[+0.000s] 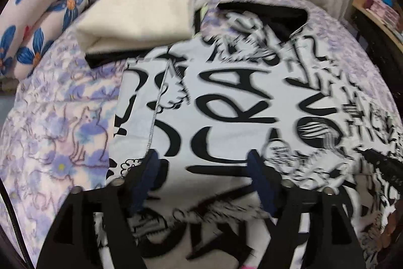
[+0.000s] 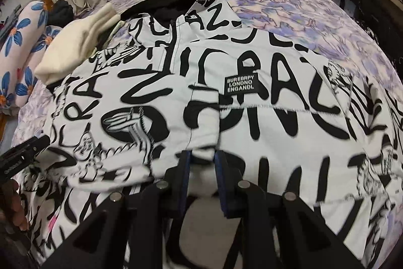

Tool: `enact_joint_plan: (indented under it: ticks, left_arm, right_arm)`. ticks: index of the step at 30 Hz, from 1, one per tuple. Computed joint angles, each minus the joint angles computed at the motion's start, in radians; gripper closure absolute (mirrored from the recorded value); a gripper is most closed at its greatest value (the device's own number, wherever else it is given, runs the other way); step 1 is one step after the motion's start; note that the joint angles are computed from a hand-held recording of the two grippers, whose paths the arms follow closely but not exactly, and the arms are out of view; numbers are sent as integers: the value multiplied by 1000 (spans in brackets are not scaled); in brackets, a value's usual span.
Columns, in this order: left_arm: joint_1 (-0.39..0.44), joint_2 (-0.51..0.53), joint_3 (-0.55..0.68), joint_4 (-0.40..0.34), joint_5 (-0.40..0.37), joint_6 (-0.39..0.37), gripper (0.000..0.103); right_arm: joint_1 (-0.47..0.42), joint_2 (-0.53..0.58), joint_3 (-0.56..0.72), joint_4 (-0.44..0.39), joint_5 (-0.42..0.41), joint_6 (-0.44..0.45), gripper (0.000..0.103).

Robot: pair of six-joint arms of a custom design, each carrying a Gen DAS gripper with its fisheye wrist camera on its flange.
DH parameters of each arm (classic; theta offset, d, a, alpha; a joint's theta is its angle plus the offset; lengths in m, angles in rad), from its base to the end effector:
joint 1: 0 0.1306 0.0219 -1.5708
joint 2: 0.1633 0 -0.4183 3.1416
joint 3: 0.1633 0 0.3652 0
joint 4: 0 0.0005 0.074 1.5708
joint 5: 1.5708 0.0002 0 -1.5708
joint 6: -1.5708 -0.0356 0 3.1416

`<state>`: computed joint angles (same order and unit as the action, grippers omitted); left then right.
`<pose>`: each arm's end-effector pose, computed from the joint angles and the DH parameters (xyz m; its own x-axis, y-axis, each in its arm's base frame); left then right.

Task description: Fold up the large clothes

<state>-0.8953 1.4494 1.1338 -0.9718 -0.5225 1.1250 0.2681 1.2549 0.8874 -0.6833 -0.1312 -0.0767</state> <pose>0.2734 -0.3136 0.3345 -0.7903 -0.2641 -0.5529 -0.2877 0.9566 -0.0457 0.3395 0.0976 0.3179 -0.8593 -0.1573 -0.4867 -0.2602 0.9536 0.1513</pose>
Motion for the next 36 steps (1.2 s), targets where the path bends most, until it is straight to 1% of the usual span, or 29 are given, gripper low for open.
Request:
enact_joint_plan:
  ticks: [1,4,8,13,16,18,20,22,23,24,25,28,30,32,34,36]
  left_arm:
    - [-21,-5,15,-16,-19,5,23]
    - [-84,-8,63,-74,-60,28,22]
    - [-166,8,124,-131,-74,86,18]
    - [-271,48,195,-162,-69,152,17]
    - [-318,76,239,-159,-50,175,17]
    - [-338,101,279,-167,-36,183,17]
    - [-362,132,334,-180,-39,173,17]
    - [-381,163,393,-199,-60,149,17]
    - [-392,184,434,-218,-77,136,17]
    - [-398,197,462,-232,-87,127,17]
    - [-405,214,500,-240,-104,108,17]
    - [-414,261,599,-260,-143,65,17]
    - [-414,298,671,-285,-168,45,17]
    - [-409,347,757,-332,-188,34,17]
    - [-400,390,828,-349,-191,2,17]
    - [-390,433,891,-362,-192,-29,17]
  right_arm:
    - [-3,-15,-5,-10,-13,0,83]
    - [-17,-73,-32,-41,-48,1,83]
    - [-51,-169,-76,-86,-98,21,83]
    - [-132,-293,-121,-175,-179,79,83]
    - [-212,-341,-122,-252,-222,138,83]
    - [-294,-362,-109,-313,-265,194,83]
    - [-394,-373,-83,-372,-308,263,79]
    - [-499,-380,-52,-418,-345,331,66]
    - [-543,-377,-35,-430,-358,360,62]
    - [-604,-374,-13,-444,-376,396,56]
    - [-658,-367,9,-457,-394,426,52]
    - [-808,-321,76,-490,-449,503,51]
    - [-885,-290,111,-482,-459,534,51]
    - [-953,-248,148,-475,-470,551,51]
    - [-1007,-201,181,-473,-483,551,51]
    - [-1047,-159,205,-452,-483,538,51]
